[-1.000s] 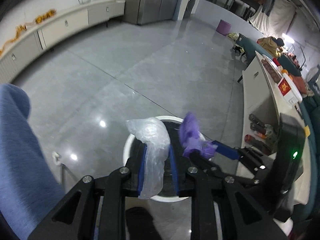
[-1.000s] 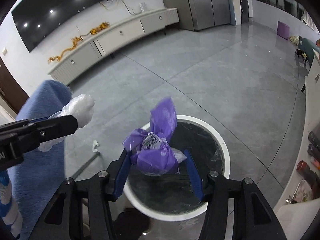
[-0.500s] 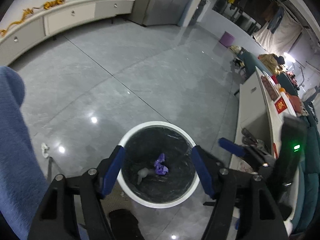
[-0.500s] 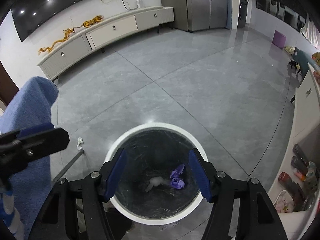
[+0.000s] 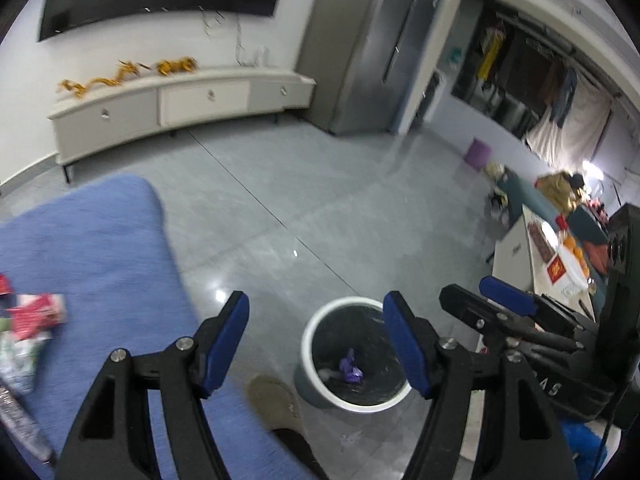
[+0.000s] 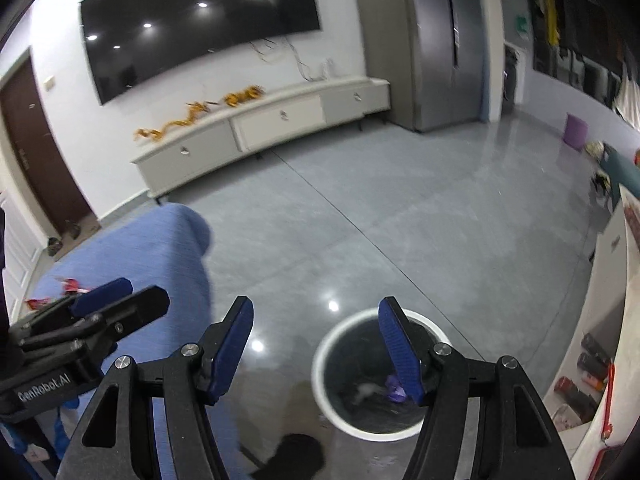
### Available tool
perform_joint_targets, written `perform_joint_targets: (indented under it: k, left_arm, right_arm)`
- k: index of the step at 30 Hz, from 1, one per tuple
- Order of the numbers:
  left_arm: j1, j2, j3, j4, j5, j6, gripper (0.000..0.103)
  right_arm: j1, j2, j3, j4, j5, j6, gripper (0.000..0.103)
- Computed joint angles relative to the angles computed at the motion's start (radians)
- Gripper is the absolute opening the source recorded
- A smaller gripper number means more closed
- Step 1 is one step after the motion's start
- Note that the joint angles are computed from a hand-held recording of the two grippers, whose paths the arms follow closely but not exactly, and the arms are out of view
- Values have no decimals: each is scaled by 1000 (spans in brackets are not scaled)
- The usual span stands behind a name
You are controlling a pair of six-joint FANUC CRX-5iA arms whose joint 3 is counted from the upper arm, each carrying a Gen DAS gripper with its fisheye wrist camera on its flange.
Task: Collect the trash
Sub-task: 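Move both open grippers back over the wrapper pile on the rug, then grasp the clear bag with red cap with the left gripper while the right grasps the brown chip bag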
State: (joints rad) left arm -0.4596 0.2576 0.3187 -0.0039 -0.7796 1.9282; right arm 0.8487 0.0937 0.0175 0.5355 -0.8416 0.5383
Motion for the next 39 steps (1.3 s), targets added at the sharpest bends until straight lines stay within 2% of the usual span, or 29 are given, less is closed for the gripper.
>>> perform_joint_targets:
  k: [6, 11, 17, 22, 25, 30, 36, 39]
  left_arm:
    - [91, -232, -226, -47, 68, 34, 68]
    - [200, -410, -397, -39, 102, -20, 68]
    - [390, -606, -593, 49, 119, -201, 68]
    - [599, -745, -787, 243, 129, -467, 68]
    - [697, -789, -886, 385, 109, -648, 68]
    - [760, -788, -969, 493, 70, -820, 68]
    - [772, -762, -1026, 599, 66, -936, 68]
    - [773, -742, -1041, 638, 62, -971, 67]
  right_arm:
    - [118, 82, 158, 51, -49, 42, 63]
    - [196, 158, 274, 40, -47, 94, 63]
    - [250, 279, 446, -48, -70, 203, 63]
    - [284, 383, 591, -152, -121, 318, 63]
    - [291, 463, 705, -239, -170, 406, 63]
    - [306, 575, 860, -349, -265, 531, 63]
    - [304, 682, 1002, -433, -374, 635, 63]
    - [294, 712, 1039, -464, -398, 652, 55]
